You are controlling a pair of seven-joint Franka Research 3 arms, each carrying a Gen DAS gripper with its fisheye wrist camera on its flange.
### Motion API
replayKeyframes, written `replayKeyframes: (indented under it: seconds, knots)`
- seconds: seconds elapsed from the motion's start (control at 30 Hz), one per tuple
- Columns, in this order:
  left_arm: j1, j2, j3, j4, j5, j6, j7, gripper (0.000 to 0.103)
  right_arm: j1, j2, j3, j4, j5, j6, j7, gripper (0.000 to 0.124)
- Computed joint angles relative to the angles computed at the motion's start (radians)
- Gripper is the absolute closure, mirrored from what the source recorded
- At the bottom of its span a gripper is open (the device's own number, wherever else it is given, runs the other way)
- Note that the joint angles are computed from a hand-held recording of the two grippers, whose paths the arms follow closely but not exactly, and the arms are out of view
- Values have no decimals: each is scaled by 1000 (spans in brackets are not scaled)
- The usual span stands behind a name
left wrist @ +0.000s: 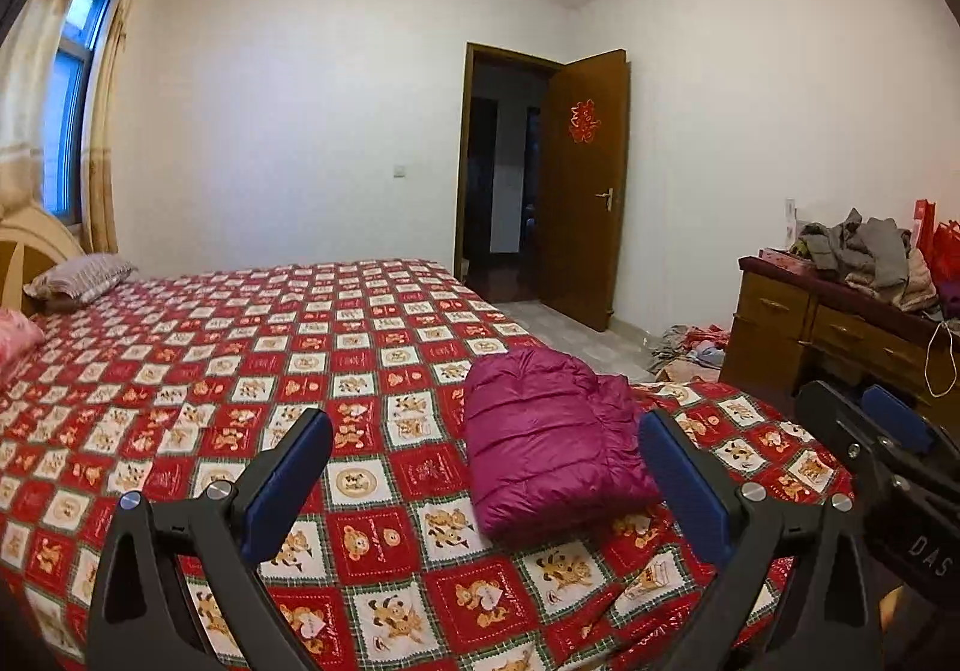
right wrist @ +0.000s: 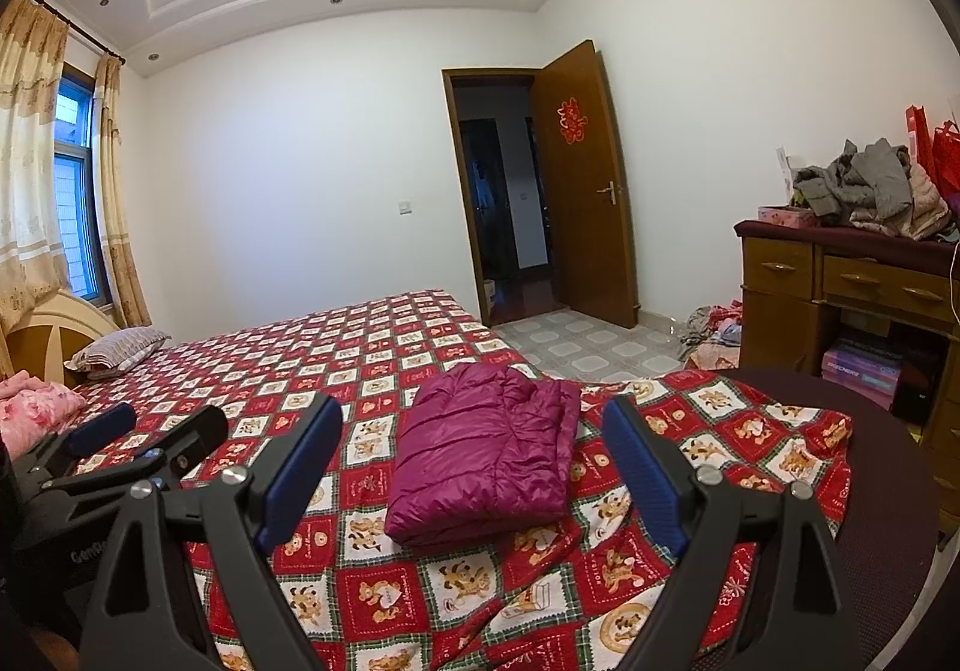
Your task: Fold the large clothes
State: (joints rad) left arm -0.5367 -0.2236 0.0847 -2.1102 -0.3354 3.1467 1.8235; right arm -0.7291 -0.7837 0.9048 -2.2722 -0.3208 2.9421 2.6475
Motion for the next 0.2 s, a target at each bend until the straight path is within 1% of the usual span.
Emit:
replayKeyframes:
  seconds: [0.07,0.13,0.2]
  knots:
    - [51,3,-41,-3,40,0,-40,1,4,5,-3,-1,-1,0,-2,33]
    - [75,3,-60,-8,69,6,-67,1,8,9,-8,-3,-2,0,-4,33]
    - [114,3,-91,-13,115,12,-112,1,5,10,-7,-2,-5,1,-3,33]
